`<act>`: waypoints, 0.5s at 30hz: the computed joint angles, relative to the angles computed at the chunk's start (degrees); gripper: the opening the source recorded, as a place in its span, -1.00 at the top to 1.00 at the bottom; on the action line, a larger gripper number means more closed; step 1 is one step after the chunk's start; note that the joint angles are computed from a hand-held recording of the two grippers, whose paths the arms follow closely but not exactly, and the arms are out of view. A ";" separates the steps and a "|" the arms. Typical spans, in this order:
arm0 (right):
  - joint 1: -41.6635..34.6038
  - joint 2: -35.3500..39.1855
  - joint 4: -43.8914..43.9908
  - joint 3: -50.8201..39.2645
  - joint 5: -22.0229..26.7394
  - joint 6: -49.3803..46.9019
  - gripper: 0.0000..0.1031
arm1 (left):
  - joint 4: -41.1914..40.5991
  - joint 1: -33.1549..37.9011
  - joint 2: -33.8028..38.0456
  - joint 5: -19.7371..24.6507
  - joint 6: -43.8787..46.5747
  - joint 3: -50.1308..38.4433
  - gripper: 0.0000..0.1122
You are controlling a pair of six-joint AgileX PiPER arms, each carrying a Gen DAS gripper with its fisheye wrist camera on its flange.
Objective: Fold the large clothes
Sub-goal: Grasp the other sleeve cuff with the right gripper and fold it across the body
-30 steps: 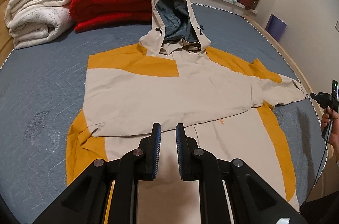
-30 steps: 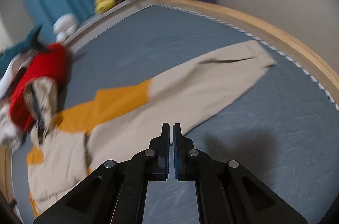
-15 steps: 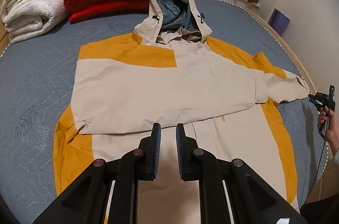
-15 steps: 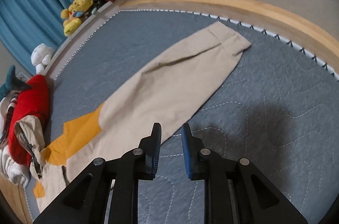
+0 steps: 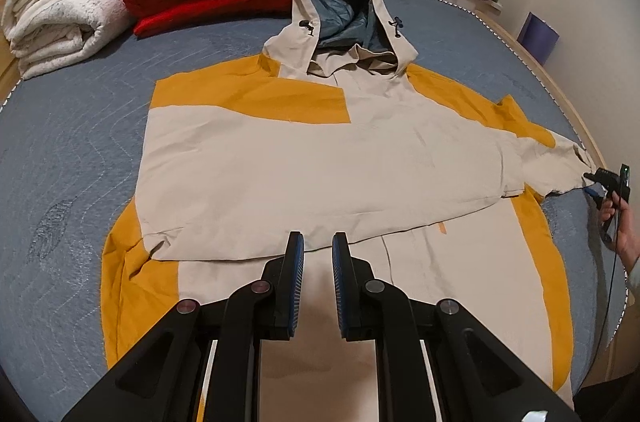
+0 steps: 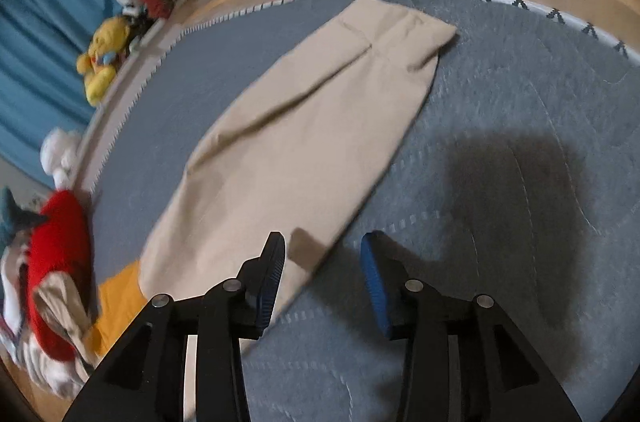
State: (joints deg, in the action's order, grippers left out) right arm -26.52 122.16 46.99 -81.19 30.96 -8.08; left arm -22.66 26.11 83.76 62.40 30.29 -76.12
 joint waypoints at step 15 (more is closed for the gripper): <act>6.26 -1.75 -30.50 -12.20 -1.66 27.72 0.94 | -4.07 6.14 0.98 4.17 3.17 -5.14 0.78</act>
